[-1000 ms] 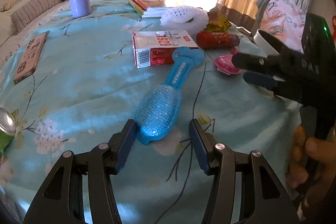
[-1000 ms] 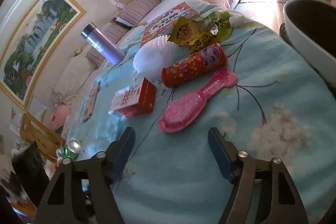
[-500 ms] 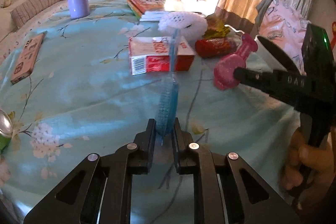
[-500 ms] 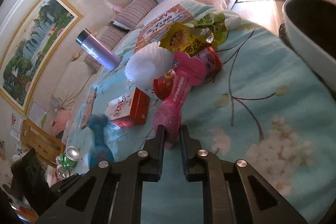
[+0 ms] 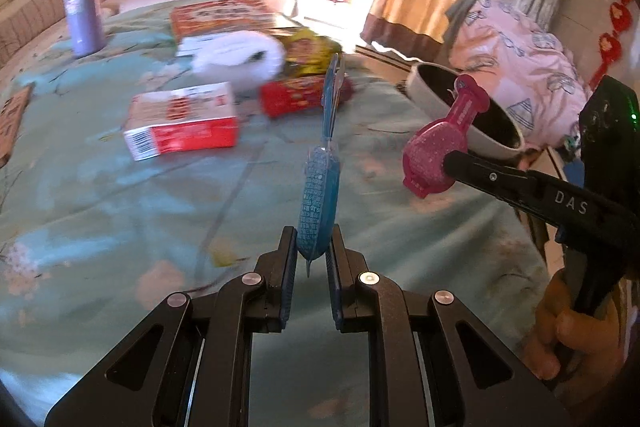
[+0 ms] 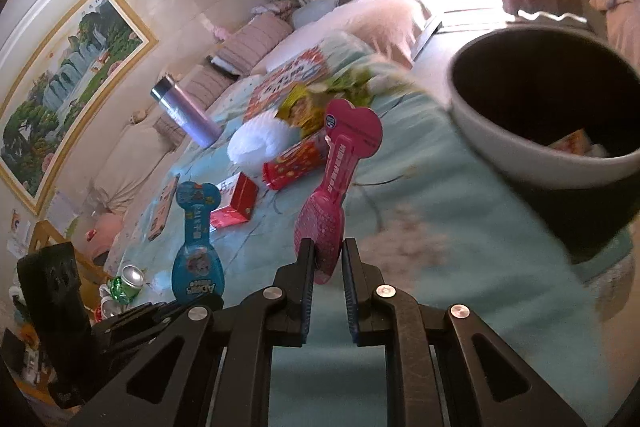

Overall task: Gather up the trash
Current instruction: 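Carry both hairbrushes over the bin and open both tools to drop them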

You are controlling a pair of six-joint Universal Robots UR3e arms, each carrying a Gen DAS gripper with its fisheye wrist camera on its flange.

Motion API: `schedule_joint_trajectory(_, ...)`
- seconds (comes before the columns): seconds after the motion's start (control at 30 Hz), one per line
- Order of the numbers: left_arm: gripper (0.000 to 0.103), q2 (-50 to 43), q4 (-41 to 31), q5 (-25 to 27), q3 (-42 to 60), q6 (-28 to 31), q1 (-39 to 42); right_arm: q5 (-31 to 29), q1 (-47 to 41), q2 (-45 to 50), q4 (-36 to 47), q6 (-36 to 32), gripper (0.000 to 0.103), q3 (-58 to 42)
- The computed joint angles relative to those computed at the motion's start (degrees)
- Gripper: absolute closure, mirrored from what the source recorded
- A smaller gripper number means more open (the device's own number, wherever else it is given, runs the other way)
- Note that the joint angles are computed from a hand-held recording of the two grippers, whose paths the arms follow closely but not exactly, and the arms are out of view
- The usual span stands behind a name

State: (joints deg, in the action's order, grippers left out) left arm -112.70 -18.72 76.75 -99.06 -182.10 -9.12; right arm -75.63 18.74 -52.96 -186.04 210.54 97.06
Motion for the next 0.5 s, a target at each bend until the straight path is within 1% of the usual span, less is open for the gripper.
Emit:
schedule_joint_trajectory(0.23, 0.090, -4.4, -3.5, 1.1, 9.0, -1.4, -5.6, -2.1, -2.5, -6.5, -4.3, -1.9, 0.089, 9.7)
schedule_joint_trajectory(0.5, 0.090, -9.3, -7.2, 2.3, 17.9, -2.1, -10.0, -2.5, -5.2, -10.5, -8.7, -2.9, 0.089, 17.5)
